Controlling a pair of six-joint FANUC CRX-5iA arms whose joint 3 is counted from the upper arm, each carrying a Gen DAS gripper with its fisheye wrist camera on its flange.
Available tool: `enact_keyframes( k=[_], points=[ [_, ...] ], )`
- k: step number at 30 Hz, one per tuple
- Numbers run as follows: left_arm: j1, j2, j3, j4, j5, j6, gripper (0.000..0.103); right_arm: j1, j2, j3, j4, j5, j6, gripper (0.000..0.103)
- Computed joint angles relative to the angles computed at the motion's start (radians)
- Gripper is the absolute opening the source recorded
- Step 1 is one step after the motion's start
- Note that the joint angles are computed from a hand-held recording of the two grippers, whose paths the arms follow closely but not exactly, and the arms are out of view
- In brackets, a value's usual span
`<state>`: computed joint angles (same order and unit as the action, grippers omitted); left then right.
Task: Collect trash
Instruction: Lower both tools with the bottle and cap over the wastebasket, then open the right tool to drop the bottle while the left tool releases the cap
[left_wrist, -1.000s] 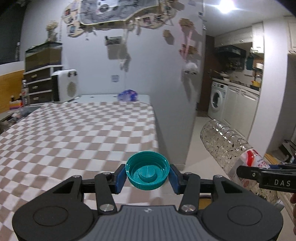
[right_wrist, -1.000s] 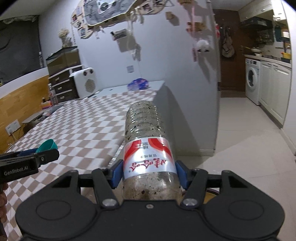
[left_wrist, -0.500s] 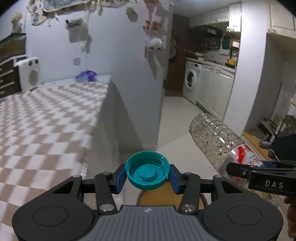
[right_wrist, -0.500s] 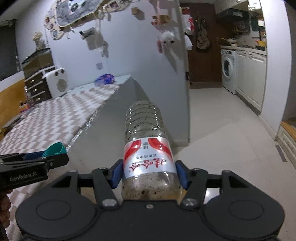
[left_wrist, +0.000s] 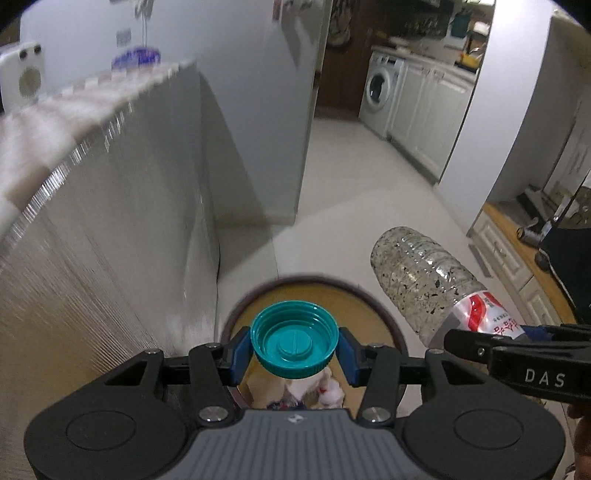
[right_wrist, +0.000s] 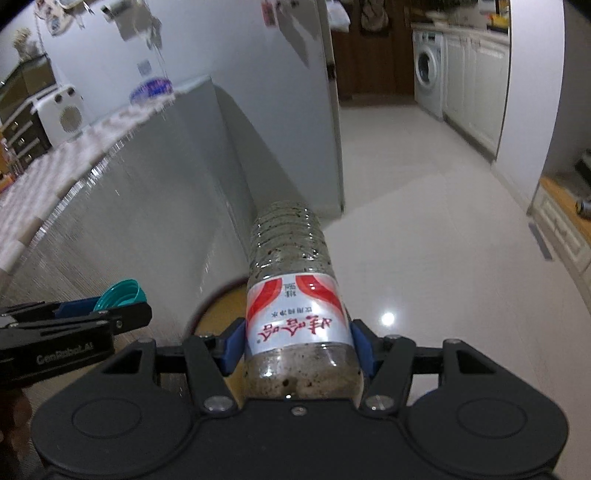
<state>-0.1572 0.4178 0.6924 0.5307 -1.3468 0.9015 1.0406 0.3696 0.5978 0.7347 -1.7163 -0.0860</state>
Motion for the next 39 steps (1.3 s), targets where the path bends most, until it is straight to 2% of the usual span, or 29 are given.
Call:
enact_keyframes(
  k=[7, 14, 21, 25, 28, 33, 35, 37, 39],
  points=[
    [-0.025, 0.082, 0.052, -0.079, -0.049, 0.05, 0.049, -0.077, -0.036, -0.077, -0.164, 0.103, -0.041, 0.061],
    [-0.042, 0.154, 0.095, -0.119, -0.076, 0.065, 0.049, -0.166, -0.013, -0.076, -0.305, 0.188, -0.044, 0.062],
    [-0.061, 0.227, 0.163, -0.127, -0.125, 0.072, 0.049, -0.223, 0.048, -0.038, -0.354, 0.213, -0.011, 0.063],
    [-0.067, 0.257, 0.188, -0.115, -0.136, 0.069, 0.05, -0.233, 0.035, -0.099, -0.343, 0.271, -0.078, 0.064],
    [-0.072, 0.272, 0.201, -0.114, -0.145, 0.069, 0.05, -0.233, 0.04, -0.104, -0.348, 0.258, -0.078, 0.076],
    [-0.08, 0.295, 0.224, -0.118, -0.168, 0.069, 0.05, -0.227, 0.054, -0.081, -0.342, 0.229, -0.03, 0.076],
    [-0.082, 0.313, 0.249, -0.121, -0.19, 0.078, 0.054, -0.223, 0.045, -0.089, -0.338, 0.234, -0.03, 0.076],
    [-0.084, 0.317, 0.259, -0.138, -0.195, 0.1, 0.079, -0.219, 0.041, -0.084, -0.339, 0.229, -0.024, 0.076],
    [-0.084, 0.301, 0.239, -0.149, -0.174, 0.099, 0.083, -0.23, 0.038, -0.087, -0.34, 0.233, -0.007, 0.076]
  ],
)
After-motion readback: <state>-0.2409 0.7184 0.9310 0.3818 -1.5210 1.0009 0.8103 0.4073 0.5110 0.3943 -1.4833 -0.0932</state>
